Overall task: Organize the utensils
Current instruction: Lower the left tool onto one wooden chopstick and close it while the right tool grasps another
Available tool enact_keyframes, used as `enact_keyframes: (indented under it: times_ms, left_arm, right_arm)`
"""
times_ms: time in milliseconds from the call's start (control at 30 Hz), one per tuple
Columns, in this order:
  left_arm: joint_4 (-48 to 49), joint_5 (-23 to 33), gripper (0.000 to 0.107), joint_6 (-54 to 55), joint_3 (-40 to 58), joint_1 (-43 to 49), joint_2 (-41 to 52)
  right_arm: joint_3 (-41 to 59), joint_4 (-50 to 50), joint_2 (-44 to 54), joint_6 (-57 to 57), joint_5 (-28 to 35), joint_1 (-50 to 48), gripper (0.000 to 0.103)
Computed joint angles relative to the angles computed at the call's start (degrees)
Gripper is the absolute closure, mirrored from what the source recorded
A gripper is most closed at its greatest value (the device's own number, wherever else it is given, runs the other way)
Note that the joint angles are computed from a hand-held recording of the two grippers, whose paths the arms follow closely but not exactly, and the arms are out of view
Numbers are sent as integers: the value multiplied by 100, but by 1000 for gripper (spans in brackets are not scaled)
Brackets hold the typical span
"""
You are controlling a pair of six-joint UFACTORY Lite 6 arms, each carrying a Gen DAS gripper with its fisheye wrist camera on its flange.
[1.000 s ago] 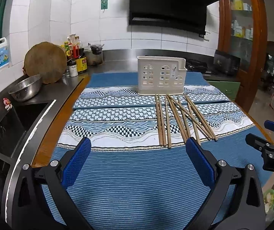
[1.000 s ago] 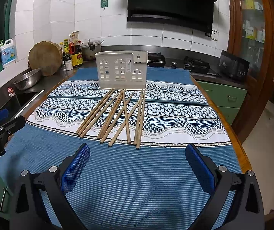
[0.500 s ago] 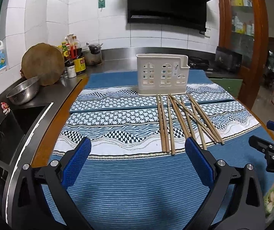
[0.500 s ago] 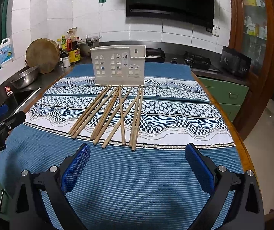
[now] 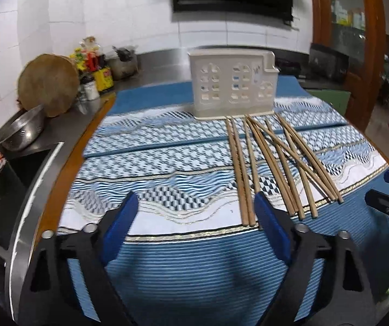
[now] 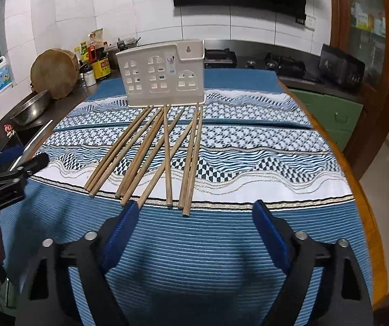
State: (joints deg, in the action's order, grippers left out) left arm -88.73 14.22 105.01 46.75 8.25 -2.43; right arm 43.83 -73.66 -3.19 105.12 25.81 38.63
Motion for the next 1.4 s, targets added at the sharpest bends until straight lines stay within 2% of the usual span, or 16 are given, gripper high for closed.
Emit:
enact_keyframes:
  times_ms: [33,233,400,633,833,1067,1200,1400]
  left_arm:
    - [97,-25,35,-96,105,-60,150]
    - [1047,177,49,-1115,785,-209,1045]
    - [1586,199,58,-1663,1177,-344,1534]
    - [1936,281,64,-1977,1514,-423,1960]
    - [2032,435,71,-1967,1685,-345,2158]
    - [2066,727,73,-2005,1869,-237,2315]
    - [1922,945,73,-1895,1849,-205,2264]
    - [2044,838,77,-1960,1945,-399,2379]
  right_arm:
    - [38,-26,71,6,-37,-42,24]
    - [121,-134,315,3,-455,-375,38]
    - [231,-181,548,-46,-795,-646,53]
    - [452,-468,795,51,-1290,-738,73]
    - [922,-414,1238,-268,-1580,-724,78]
    - [1463,174,1882,-1060,-1538,-729,88]
    - [1542,182,2071,-1066,-1571,-760,89]
    - [1694,189,2258,-1144,-1465,-722,91]
